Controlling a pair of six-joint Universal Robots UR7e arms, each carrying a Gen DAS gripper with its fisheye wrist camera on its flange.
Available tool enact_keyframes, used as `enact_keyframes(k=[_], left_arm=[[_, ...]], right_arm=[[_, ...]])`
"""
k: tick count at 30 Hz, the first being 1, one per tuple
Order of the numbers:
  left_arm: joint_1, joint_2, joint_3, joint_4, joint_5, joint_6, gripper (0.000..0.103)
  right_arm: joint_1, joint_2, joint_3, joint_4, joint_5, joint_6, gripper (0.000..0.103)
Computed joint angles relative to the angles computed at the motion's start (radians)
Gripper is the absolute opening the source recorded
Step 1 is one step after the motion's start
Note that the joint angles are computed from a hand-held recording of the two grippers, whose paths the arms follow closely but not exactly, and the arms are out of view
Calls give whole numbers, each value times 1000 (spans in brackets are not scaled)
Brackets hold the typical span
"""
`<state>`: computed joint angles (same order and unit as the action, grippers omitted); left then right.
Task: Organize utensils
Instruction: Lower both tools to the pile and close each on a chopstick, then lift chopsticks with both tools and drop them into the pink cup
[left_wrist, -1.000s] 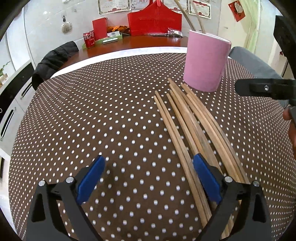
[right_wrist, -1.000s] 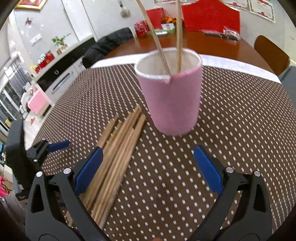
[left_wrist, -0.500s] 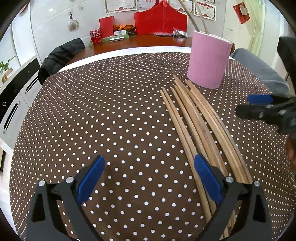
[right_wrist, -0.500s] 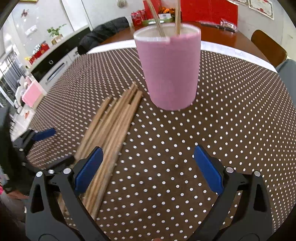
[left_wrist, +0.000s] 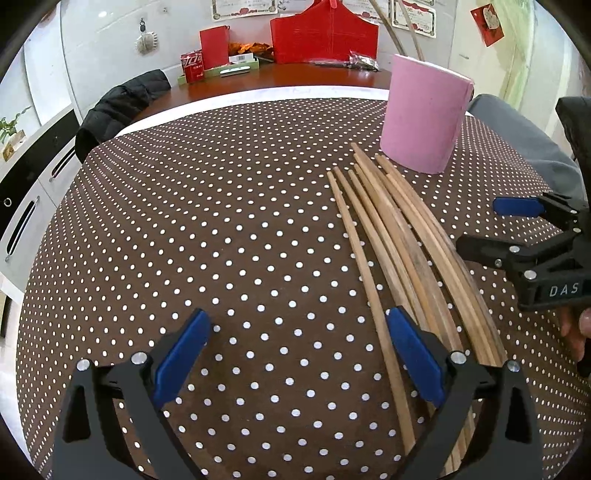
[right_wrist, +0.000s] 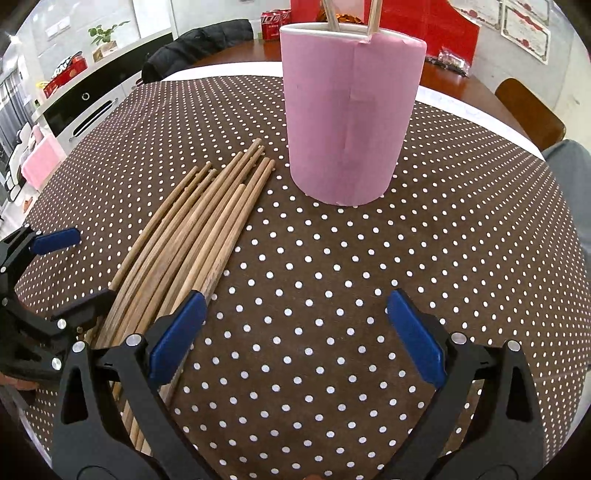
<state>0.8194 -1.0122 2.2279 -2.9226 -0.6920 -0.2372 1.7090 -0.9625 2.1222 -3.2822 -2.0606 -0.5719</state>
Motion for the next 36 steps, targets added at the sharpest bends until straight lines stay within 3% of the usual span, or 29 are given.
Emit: enact_keyframes(k=[6, 10, 16, 20, 23, 27, 28, 29, 30, 31, 32, 33, 36], left_arm=[[0, -3, 0, 8, 3, -6, 96], [0, -3, 0, 7, 2, -9, 96], [7, 4, -12, 6, 1, -4, 96], [1, 15, -58, 103, 62, -7, 96], [7, 41, -124, 198, 103, 7, 96], [30, 68, -183, 214, 65, 83, 93], [39, 65, -193, 209, 33, 101, 88], [56, 52, -205, 216, -42, 113, 73], [65, 43, -218, 236, -88, 109, 50], [64, 43, -226, 243, -93, 121, 40], [63, 46, -234, 256, -95, 132, 12], [64, 47, -239, 262, -99, 131, 5], [56, 51, -217, 197, -75, 143, 5]], right_arm=[[21, 39, -20, -25, -14, -13, 97], [61, 100, -41, -118, -137, -63, 97], [60, 98, -51, -100, -135, -38, 94], [43, 81, -122, 55, -108, 27, 83], [54, 95, -155, 92, -118, 56, 70], [78, 132, -193, 105, -128, 62, 45], [84, 136, -190, 101, -131, 59, 41], [89, 138, -191, 108, -127, 50, 33], [94, 144, -192, 108, -125, 45, 22], [97, 148, -191, 110, -117, 44, 15], [95, 144, -191, 123, -99, 49, 8], [93, 143, -186, 116, -88, 49, 6], [63, 110, -154, 113, 13, 71, 6]])
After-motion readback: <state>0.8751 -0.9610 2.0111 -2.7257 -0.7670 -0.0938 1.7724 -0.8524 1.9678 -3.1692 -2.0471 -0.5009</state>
